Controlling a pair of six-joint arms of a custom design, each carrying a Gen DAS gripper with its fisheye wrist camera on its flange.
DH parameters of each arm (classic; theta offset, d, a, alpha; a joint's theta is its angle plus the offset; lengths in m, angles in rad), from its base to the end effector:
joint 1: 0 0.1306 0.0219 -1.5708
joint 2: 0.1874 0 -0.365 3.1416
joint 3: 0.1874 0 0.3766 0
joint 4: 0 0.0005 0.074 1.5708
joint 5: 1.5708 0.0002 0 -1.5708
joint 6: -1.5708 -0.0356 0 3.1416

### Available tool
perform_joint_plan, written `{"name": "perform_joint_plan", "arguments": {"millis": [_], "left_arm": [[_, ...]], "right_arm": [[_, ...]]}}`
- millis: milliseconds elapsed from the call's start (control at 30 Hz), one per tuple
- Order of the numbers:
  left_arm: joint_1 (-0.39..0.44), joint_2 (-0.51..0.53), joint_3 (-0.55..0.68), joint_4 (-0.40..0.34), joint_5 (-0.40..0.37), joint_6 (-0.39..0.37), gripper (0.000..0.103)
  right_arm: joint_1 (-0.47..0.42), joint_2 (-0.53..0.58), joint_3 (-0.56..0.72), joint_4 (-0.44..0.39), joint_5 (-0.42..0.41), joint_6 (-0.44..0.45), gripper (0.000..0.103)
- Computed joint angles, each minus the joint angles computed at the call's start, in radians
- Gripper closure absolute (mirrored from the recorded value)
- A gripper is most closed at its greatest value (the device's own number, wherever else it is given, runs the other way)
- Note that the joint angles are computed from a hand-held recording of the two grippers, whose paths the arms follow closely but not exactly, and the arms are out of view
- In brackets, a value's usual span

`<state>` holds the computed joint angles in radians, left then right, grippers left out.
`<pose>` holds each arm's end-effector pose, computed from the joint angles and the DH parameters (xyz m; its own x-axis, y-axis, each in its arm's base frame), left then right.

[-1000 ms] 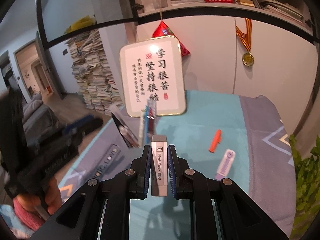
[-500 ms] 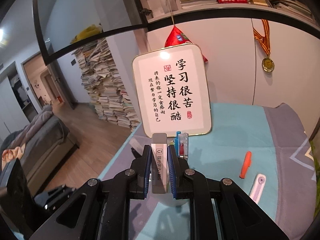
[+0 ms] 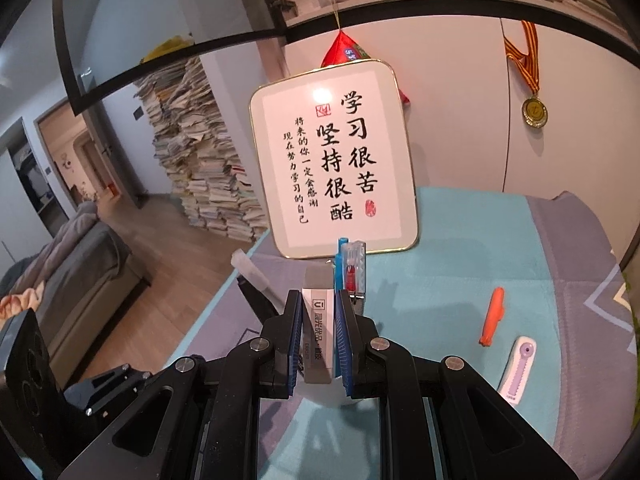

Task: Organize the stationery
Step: 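Carry the white eraser over the frosted cup and release it with the right gripper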

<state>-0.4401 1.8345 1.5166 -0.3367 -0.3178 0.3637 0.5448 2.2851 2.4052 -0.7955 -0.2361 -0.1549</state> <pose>0.5692 -0.2563 0.2756 -0.5790 -0.1009 -0.8091 -0.0273 0.9942 -0.1044 0.6517 0.4040 0.3341 -0.6301 -0.2064 -0.7485 -0.5696 0.7781 0.2649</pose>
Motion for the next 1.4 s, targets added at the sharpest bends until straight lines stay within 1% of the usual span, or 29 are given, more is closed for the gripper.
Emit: {"name": "perform_joint_plan", "arguments": {"millis": [333,700,767,833,900,1067,1200,1400], "left_arm": [[-0.004,0.005,0.007,-0.018,0.007,-0.004,0.077],[-0.009,0.008,0.013,-0.021,0.003,0.0,0.077],[-0.011,0.01,0.016,-0.024,0.002,-0.002,0.077],[-0.014,0.011,0.017,-0.027,-0.002,-0.001,0.077],[-0.015,0.008,0.014,-0.026,-0.003,-0.001,0.077],[-0.018,0.007,0.014,-0.027,-0.007,-0.002,0.077],[-0.017,0.013,0.02,-0.03,0.0,-0.003,0.077],[-0.024,0.019,0.028,-0.035,0.004,-0.014,0.076]], "right_arm": [[-0.002,-0.014,-0.032,0.028,-0.01,-0.014,0.086],[-0.004,-0.023,-0.047,0.023,-0.015,-0.002,0.086],[-0.004,-0.031,-0.063,0.042,-0.015,-0.006,0.086],[0.0,-0.04,-0.079,0.074,0.002,0.001,0.086],[0.003,-0.034,-0.064,0.062,0.01,0.011,0.086],[-0.011,-0.067,-0.123,0.088,-0.008,-0.009,0.086],[-0.024,-0.091,-0.16,0.061,-0.041,0.006,0.086],[-0.015,-0.09,-0.16,0.014,-0.034,0.074,0.086]]}}
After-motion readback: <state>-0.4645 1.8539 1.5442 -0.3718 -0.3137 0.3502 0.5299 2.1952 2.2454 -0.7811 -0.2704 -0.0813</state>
